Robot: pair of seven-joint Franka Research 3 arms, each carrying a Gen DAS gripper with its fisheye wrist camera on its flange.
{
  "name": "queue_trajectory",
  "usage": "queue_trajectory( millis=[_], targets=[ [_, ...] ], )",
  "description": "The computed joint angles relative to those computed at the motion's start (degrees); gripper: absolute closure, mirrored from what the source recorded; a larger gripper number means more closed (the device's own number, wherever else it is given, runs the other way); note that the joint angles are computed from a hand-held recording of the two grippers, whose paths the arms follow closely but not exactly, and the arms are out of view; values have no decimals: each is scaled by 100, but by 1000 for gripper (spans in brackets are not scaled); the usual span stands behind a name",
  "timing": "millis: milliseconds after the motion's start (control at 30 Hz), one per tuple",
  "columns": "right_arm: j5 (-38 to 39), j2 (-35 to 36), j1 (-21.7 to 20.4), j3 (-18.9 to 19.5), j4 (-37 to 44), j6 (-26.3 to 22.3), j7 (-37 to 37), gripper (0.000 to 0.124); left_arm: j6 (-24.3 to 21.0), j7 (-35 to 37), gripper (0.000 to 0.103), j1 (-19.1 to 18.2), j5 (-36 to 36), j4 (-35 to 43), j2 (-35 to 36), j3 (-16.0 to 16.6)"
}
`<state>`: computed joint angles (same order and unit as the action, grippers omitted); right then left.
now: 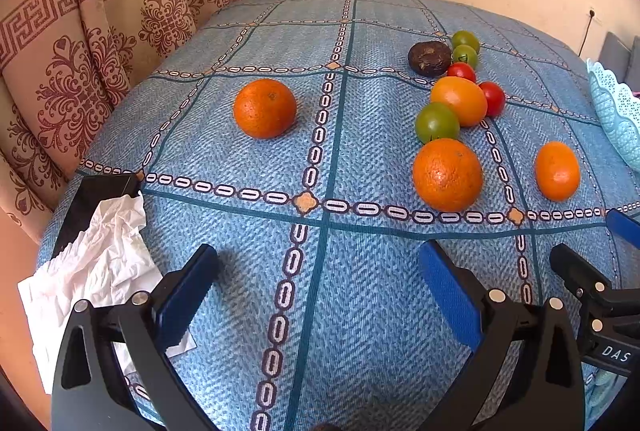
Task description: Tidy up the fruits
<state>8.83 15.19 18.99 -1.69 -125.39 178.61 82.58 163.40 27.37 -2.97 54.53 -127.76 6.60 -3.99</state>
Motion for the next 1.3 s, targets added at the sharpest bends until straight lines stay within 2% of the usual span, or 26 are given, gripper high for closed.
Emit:
queue_trajectory(
  millis=[133,667,833,867,1000,1033,1300],
  targets=[
    [-3,3,12,-11,9,-9,5,23,75,268,5,40,-233,22,45,-9],
    [-38,-17,6,-21,3,-42,27,23,122,154,5,5,-105,5,43,39],
    [-2,-7,-42,31,18,-36,-12,23,105,413,5,27,-334,11,43,1],
    [-19,-16,-14,0,3,-27,3,23,102,478,5,30,-387,18,46,-5],
    [-451,-49,589,-629,-98,57,522,23,109,696,5,39,-552,33,58,-10],
    [-504,-52,611,-655,-106,63,570,23,114,731,5,37,-576,36,61,-7],
    [-443,-54,255,-299,-28,-117,495,23,160,796,5,8,-585,38,73,27]
  ],
)
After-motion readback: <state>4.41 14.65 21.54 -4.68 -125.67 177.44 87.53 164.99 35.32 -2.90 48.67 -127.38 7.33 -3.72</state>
